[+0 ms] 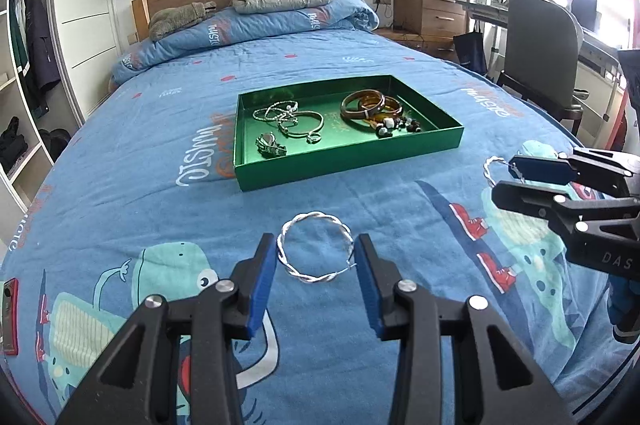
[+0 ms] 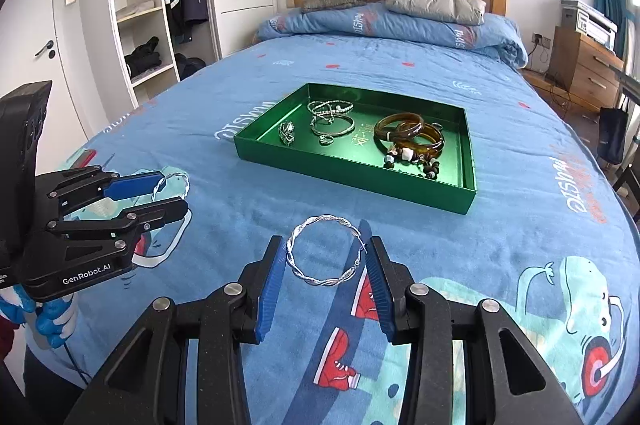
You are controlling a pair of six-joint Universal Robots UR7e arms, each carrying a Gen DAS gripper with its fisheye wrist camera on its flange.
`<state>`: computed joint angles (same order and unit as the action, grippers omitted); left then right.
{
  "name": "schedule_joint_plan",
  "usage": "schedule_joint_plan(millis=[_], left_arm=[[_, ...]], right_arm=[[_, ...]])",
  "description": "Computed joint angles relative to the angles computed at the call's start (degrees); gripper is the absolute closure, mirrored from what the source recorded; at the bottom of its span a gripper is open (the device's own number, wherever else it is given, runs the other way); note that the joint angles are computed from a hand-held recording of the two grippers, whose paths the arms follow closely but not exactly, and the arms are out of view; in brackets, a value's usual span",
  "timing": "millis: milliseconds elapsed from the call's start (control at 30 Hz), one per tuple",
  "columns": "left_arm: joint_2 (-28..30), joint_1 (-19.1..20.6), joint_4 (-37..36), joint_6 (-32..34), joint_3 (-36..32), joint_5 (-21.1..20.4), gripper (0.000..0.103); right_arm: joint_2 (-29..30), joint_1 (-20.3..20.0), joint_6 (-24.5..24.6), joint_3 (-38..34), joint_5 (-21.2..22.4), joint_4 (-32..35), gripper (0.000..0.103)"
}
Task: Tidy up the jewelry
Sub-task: 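Carry both twisted hoops with both tools over the green tray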
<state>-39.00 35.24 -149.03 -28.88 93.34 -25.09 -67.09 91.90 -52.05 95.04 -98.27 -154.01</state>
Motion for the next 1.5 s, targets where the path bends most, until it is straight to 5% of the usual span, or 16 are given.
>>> schedule_joint_plan(millis=[767,1167,1500], left_arm=[[0.42,-3.91,0.24,0.76,-1.59,2.75,0.066],[2.06,0.2,-0.11,5.45,-8.88,4.69,0.066],[8.49,4.7,-4.18,15.54,-19.57,4.12,0.065]], right_arm=[[-8.54,-0.1,-1.12,5.03,3.2,-2.27,0.062],[-2.62,1.6,-1.33,-3.38,4.23,-1.87,0.062],[6.93,2.62,-1.38,-13.17,4.41,0.22,0.062]])
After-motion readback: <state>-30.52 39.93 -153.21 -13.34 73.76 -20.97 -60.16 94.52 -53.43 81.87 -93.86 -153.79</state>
